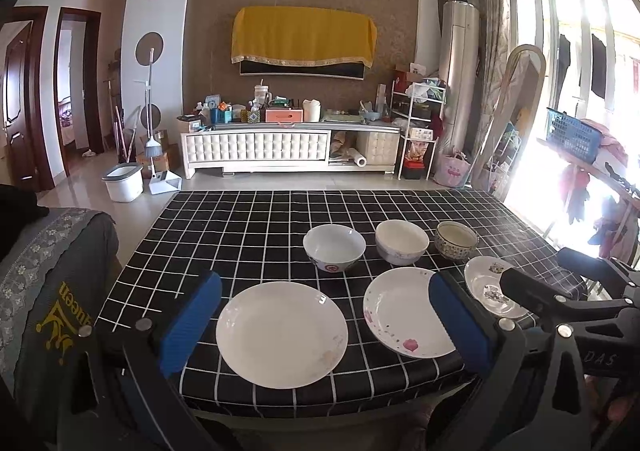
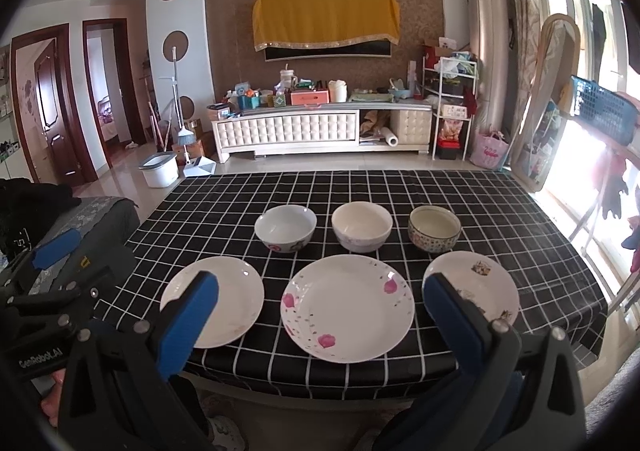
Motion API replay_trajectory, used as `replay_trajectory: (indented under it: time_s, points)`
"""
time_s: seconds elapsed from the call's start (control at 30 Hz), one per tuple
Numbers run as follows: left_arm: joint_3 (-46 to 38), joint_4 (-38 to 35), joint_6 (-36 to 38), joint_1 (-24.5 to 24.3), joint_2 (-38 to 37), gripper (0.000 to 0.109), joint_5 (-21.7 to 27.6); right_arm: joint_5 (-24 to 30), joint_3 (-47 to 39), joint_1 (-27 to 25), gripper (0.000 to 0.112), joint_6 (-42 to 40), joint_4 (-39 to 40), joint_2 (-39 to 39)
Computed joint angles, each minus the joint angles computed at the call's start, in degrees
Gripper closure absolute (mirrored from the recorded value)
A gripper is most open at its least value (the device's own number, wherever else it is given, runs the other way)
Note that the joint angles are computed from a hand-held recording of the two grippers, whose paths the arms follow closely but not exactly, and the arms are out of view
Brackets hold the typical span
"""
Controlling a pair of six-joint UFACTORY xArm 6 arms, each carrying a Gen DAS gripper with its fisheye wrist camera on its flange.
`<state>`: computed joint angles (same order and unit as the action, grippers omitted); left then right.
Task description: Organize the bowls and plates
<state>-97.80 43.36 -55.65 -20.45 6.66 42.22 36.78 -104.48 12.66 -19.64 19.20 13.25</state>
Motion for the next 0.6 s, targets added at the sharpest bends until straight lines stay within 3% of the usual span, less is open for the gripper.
replay_trajectory:
  time_s: [0.27,0.4,0.6]
  points:
    - [-0.5,-1.5,3.5,2.3,0.3,0.006,0.5,-2.3,-2.2,1.2,0.009,-2.1,-0.9,2.5]
    - [-1.1,-1.9,4.8,3.8,0.5,0.006,1.8,0.2,-7.8,1.5,0.009,-5.4,2.9,6.6]
    - [-2.5,-3.5,7.7,6.7,1.7,0.006,3.5,5.2,-21.6,3.3,0.009,-4.3,-1.0,16.2]
